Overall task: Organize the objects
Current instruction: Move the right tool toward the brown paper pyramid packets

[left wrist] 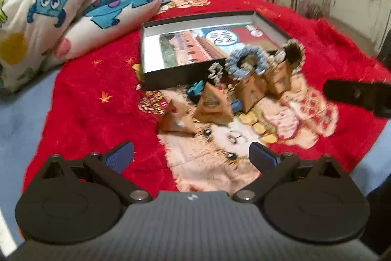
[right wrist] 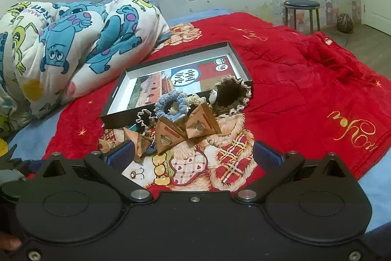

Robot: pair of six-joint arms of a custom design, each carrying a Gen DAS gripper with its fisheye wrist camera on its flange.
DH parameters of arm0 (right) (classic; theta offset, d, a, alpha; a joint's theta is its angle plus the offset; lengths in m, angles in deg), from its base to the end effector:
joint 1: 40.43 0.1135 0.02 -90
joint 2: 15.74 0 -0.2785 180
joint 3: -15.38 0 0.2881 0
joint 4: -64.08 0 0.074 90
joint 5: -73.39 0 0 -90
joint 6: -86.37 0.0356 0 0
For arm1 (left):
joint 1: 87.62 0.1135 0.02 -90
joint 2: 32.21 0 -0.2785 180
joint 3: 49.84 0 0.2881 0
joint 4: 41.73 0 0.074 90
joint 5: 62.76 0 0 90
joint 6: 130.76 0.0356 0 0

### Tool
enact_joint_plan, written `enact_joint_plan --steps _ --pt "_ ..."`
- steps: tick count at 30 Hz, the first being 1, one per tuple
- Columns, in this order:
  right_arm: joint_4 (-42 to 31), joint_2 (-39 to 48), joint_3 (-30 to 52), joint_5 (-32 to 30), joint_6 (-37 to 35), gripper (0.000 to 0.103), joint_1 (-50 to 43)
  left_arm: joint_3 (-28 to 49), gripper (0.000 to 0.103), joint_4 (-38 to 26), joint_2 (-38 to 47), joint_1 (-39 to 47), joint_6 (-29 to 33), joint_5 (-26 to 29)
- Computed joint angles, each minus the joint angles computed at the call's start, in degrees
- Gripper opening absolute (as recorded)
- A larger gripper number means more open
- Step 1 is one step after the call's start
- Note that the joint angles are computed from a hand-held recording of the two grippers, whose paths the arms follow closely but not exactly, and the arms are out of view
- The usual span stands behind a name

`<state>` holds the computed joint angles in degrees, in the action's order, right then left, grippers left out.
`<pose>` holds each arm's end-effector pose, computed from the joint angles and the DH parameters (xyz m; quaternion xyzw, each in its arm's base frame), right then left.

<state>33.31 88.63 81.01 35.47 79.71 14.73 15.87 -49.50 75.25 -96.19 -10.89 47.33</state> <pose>0.2215 0.2691 0.1132 0.2910 0.8386 -0.0036 0.4606 0.3821 -0.0699 0.1056 0.3611 0.8525 -0.0979 0.3650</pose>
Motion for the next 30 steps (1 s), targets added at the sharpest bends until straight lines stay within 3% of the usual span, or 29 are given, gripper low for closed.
enact_joint_plan --steps 2,8,21,30 --pt "0.45 0.03 -0.12 -0.12 -0.25 0.103 -0.11 -1.61 0.103 2.76 -0.44 -0.77 -0.11 -2.70" --pt "1.49 -0.02 -0.37 -0.42 -0.63 0.103 -0.47 -0.77 0.103 1.82 0.15 -0.68 -0.54 -3.49" --pt "2.41 0.38 -0.27 -0.84 -1.36 0.103 -0.72 0.39 0.103 -0.43 0.02 0.49 -1.51 1.46" --pt "3.22 0.46 -0.30 -0.53 -2.41 0.103 -0.64 -1.12 0.103 2.75 -0.74 -0.08 -2.39 -1.05"
